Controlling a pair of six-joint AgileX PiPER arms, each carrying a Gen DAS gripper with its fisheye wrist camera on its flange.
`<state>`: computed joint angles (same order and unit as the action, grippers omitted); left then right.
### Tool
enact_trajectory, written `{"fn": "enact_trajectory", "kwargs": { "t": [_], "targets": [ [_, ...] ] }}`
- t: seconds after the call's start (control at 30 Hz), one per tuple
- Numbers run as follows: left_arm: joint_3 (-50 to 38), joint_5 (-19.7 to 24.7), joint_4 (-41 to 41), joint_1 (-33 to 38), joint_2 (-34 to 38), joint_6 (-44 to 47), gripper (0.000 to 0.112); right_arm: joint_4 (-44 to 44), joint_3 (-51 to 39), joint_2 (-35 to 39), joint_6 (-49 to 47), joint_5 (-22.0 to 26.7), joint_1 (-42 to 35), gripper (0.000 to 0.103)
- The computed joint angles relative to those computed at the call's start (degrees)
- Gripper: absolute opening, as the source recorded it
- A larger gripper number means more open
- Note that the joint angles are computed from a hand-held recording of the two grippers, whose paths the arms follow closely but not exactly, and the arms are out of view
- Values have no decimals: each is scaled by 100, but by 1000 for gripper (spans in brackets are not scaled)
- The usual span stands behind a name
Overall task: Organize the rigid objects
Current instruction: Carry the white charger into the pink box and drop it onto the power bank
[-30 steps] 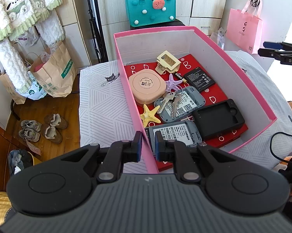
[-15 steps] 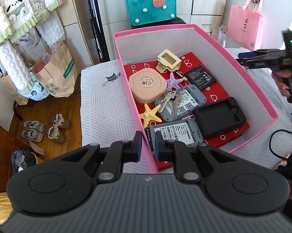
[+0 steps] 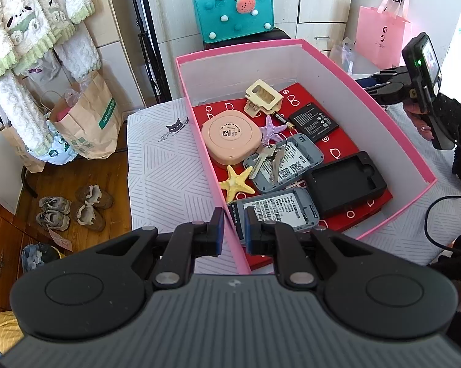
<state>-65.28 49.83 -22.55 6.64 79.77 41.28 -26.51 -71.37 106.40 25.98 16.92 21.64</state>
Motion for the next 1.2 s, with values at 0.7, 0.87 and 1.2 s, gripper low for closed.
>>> {"fn": "enact_trajectory", "kwargs": {
  "t": [0.7,0.87,1.2],
  "targets": [
    [16,-3,-82,-8,-22,145,11,4950,1056,-2349,-4776,384,34,46],
    [25,16,-170,43,-21,202,11,6212,246,-2316,-6088,1664,185,46],
    [-1,39,-149,18,-35,91,11,4865,-1194,-999,-5582,2786,1111,46]
  ]
}}
